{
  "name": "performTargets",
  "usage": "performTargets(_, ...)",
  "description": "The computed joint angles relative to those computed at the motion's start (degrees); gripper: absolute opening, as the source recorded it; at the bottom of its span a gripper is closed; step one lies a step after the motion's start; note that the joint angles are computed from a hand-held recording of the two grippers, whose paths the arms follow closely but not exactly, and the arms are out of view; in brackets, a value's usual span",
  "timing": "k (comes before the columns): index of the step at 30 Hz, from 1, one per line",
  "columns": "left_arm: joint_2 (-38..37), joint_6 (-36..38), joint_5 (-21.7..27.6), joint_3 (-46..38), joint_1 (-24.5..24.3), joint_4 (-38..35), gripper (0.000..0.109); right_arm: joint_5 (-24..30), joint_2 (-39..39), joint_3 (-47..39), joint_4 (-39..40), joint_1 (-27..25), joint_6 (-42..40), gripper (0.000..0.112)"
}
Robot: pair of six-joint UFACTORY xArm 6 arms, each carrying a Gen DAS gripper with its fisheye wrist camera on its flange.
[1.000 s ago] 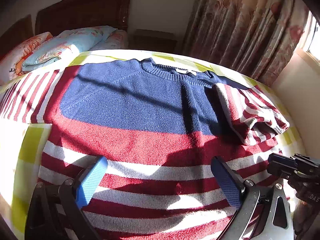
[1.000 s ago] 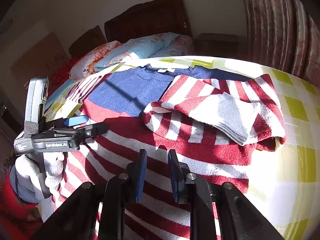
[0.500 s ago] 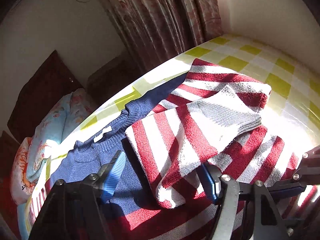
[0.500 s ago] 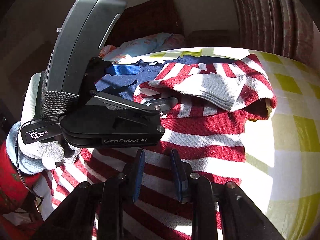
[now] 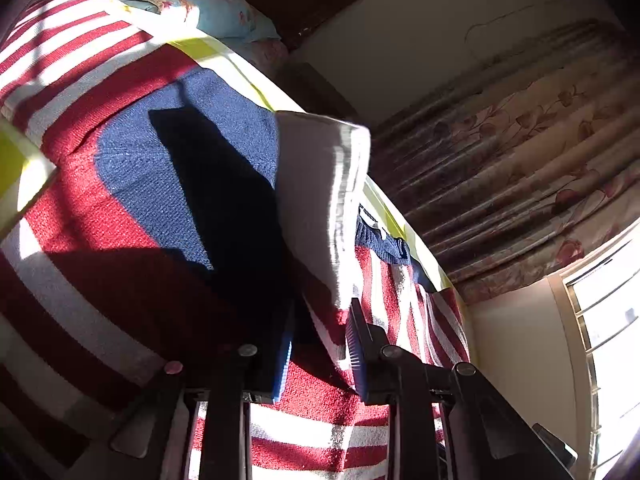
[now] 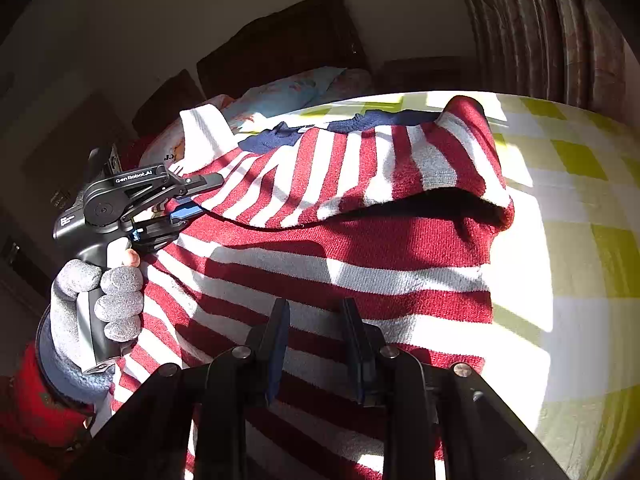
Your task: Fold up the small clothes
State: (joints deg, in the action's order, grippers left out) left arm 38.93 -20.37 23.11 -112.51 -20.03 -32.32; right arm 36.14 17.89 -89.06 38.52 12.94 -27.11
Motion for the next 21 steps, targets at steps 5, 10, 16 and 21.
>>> performTargets(5,1.3,-6.6,1.8,-5.4,-0.8,20.9,0.103,-0.4,0.0,0.3,-0.3,0.0,-0.1,0.027)
performTargets(10,2.8,-6.2,2.9,-7.4,1.3,13.2,0.103,-0.8,-0.6,1.1,-0.2,0.3,0.0,0.027)
performTargets(16,3.8,-2.4,2.8,-5.8,2.9,3.9,0.103,-0.9,-0.7,1.2,-0.1,0.2,-0.1,0.027)
performTargets(21,0.0,7.2,-3.8,0.2,1.3,-2.5,0.103,-9.3,-3.6,5.7,-12.7,1.3,11.4,0.026)
